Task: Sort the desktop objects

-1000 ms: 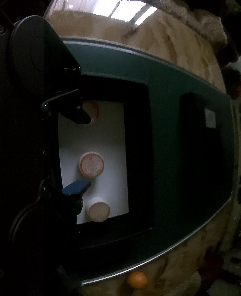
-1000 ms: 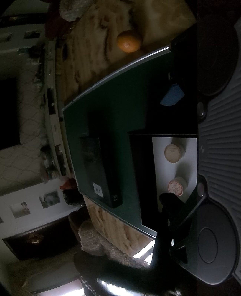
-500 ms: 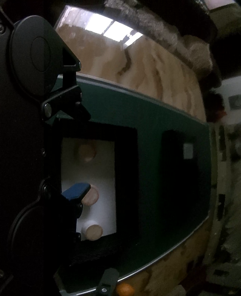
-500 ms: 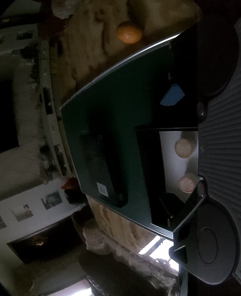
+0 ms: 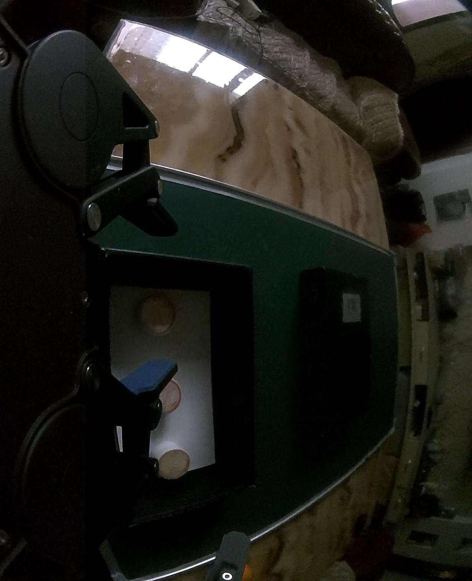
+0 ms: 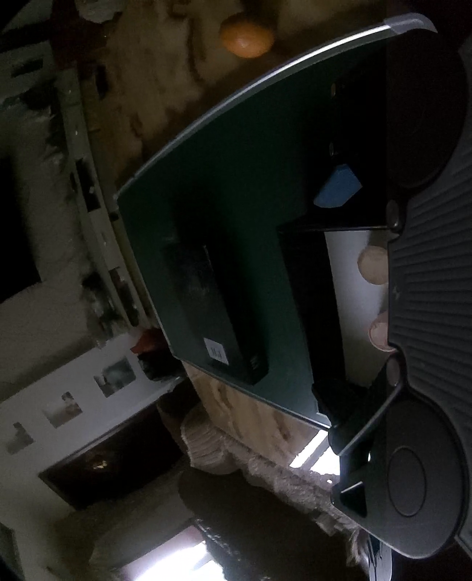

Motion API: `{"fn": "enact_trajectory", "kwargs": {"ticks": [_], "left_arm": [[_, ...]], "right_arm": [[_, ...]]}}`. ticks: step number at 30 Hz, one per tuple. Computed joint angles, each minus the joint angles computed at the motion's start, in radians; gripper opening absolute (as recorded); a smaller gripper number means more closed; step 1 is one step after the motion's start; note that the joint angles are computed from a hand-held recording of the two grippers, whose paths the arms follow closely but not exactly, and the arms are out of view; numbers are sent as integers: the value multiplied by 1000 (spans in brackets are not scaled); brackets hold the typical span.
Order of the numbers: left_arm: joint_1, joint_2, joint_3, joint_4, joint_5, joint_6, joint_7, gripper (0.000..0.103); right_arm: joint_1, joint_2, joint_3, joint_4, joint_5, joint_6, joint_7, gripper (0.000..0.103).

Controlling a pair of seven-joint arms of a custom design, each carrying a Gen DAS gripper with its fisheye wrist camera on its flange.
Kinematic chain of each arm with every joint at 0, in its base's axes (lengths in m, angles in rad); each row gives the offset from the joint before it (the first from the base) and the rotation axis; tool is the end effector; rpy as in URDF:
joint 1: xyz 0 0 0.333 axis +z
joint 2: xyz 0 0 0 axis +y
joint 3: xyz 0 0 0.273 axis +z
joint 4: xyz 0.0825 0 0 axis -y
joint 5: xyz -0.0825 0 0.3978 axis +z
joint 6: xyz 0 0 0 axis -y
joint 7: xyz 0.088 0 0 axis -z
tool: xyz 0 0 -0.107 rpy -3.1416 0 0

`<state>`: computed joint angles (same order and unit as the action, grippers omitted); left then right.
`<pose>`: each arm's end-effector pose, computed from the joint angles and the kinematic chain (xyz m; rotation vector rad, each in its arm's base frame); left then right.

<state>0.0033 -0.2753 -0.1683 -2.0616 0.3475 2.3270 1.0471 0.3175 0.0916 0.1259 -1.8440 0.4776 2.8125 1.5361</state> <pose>0.5355 -0.0905 0.5663 -1.9680 1.6395 -0.4296 0.5930 0.2540 0.5268 -1.6436 1.5023 -0.2104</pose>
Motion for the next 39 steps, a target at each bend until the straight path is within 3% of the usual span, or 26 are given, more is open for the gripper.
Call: {"fn": "enact_trajectory", "kwargs": {"ticks": [9, 16, 26, 32, 39], "left_arm": [[0, 33, 9, 17, -3, 5, 25, 75], [4, 64, 18, 46, -7, 9, 55, 76], [5, 88, 25, 73, -3, 21, 88, 78], [11, 115, 70, 116, -149, 38, 214, 95], [38, 218, 97, 269, -276, 13, 385, 99]], "right_arm": [[-17, 66, -2, 116, -23, -111, -39, 103], [17, 95, -49, 160, -322, -90, 146, 103], [-11, 171, -37, 276, -322, -186, 139, 103], [-36, 248, -46, 399, -327, -227, 166, 103], [-54, 439, -51, 702, -343, -374, 118, 103]]}}
